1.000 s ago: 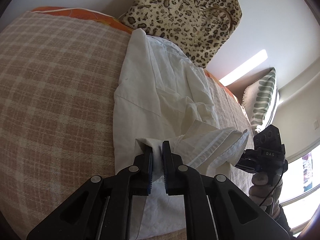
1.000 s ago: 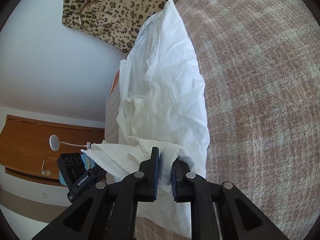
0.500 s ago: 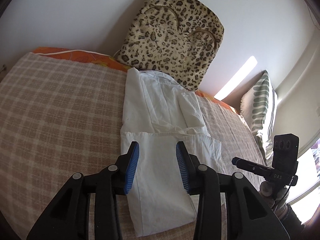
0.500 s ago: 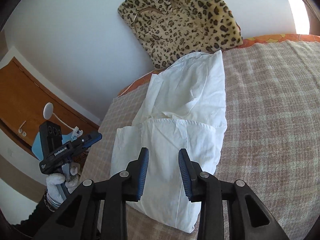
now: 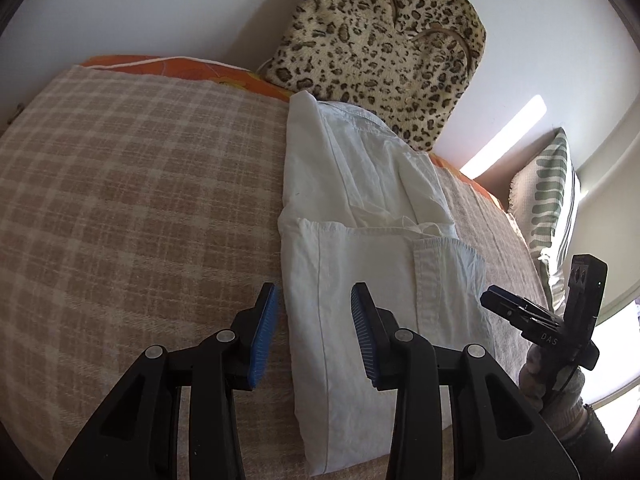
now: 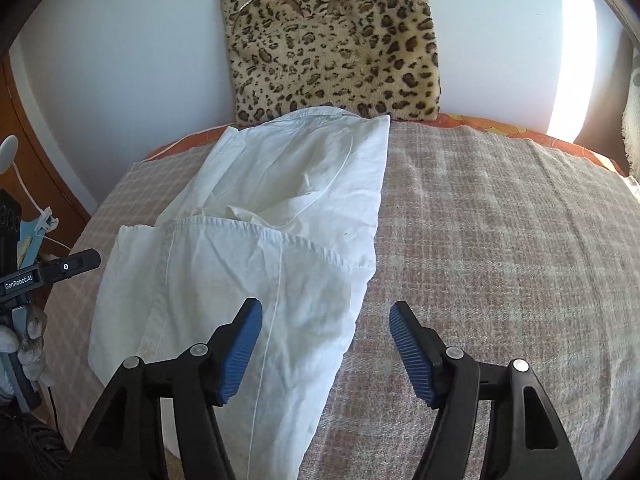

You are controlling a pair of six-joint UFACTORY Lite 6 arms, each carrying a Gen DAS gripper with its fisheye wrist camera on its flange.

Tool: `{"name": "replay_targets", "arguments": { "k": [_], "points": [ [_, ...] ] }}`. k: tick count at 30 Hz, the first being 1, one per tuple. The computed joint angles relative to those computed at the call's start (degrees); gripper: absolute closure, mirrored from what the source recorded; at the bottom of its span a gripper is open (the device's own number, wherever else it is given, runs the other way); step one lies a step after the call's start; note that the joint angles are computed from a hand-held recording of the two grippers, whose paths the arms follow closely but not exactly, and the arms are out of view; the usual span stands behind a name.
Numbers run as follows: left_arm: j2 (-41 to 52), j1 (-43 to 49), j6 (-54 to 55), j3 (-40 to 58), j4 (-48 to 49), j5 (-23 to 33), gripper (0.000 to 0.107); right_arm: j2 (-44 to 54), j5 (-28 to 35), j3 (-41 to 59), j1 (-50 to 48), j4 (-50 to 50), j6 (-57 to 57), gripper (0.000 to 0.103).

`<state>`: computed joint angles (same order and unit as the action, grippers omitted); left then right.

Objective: Fold small clothes

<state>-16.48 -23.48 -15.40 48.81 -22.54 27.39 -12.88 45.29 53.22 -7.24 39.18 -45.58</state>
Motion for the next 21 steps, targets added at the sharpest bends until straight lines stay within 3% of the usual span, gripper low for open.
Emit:
{"name": "replay_targets", "arguments": {
  "k": [2, 3, 4, 5, 7, 10, 15, 19, 21],
  "points": [
    [1.8, -0.4, 2.3, 0.0, -2.5, -1.7, 0.074, 2.9, 1.3, 1.3, -0.1, 1.0, -0.1, 0.048],
    [2.8, -1.1, 3.0, 0.7, -2.8, -2.2, 0.074, 4.1, 2.3, 1.8, -0.4, 2.0, -0.8, 0.063],
    [3.7, -2.2, 1.9, 1.6, -0.8, -2.9, 0.086, 4.7, 3.1, 1.9, -0.5, 2.9, -1.2, 0.075],
    [4.1, -3.3, 1.5, 2.4, 0.6, -3.5, 0.102, 4.3, 3.1, 1.7, -0.9, 3.3, -1.5, 0.078],
    [4.2, -4.5, 3.9, 3.7, -0.6, -4.2, 0.104, 3.4, 4.6, 1.7, -2.4, 4.6, -2.5, 0.093],
    [4.4, -4.8, 8.8, 4.9, -3.5, -5.8, 0.104, 1.0, 6.6, 1.6, -5.1, 5.5, -3.3, 0.096],
    [10.4, -5.4, -3.6, 6.5, 12.7, -4.0, 0.104, 2.0, 2.0, 0.7, -2.5, 0.8, 0.2, 0.097],
    [10.5, -5.5, -11.0, 5.4, 20.0, -2.8, 0.084, 3.8, 0.4, 0.7, -1.0, -1.1, 0.0, 0.096],
    [9.2, -5.4, -12.4, 5.3, 22.6, -2.2, 0.084, 4.3, 0.7, 1.4, -1.0, -1.7, 0.1, 0.094]
  ]
}}
